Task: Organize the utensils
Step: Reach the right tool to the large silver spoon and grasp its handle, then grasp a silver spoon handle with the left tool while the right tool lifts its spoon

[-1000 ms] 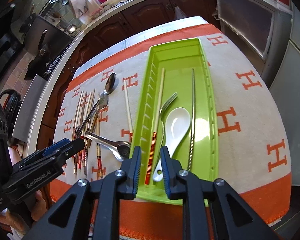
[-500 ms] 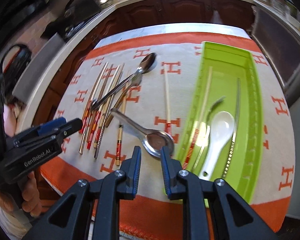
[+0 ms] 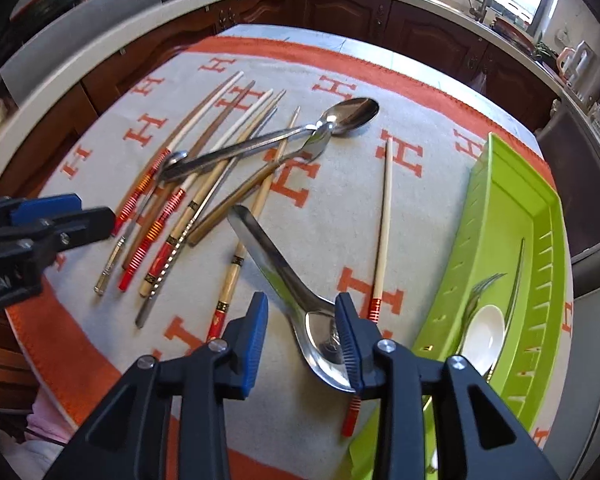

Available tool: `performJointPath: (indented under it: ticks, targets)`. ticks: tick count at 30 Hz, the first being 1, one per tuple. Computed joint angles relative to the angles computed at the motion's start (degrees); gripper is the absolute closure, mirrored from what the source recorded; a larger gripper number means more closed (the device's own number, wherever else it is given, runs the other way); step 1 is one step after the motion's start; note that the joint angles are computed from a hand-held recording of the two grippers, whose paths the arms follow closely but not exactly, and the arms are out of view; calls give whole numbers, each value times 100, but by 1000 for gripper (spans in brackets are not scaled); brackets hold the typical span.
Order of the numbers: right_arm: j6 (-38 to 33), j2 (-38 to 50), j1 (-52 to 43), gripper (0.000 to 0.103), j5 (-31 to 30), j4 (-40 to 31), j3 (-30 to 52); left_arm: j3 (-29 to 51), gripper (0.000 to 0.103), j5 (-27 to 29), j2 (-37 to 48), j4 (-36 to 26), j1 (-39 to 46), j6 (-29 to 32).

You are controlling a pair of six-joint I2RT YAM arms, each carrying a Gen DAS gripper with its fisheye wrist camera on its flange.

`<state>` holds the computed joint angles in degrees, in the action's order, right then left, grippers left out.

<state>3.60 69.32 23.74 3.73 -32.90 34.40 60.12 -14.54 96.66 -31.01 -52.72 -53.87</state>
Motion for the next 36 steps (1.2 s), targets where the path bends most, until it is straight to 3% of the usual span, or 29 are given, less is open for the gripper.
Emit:
performJointPath:
  ticks: [10, 16, 20, 28, 36]
  targets:
    - [79, 392, 78, 69, 102, 476, -88, -251, 56, 285, -3, 334, 362, 118]
    - [14, 515, -130, 98, -60, 683, -43, -160, 56, 339, 91, 378, 421, 244]
    - [77, 603, -697, 100, -879, 537, 153, 33, 56, 363, 197, 386, 489, 410]
    - [291, 788, -2390, 101, -3296, 104, 411, 1049, 56, 760, 951, 556, 711, 1349]
    - [94, 612, -3429, 101, -4406, -447, 591, 2650, 56, 1096, 2212, 385, 819, 2099]
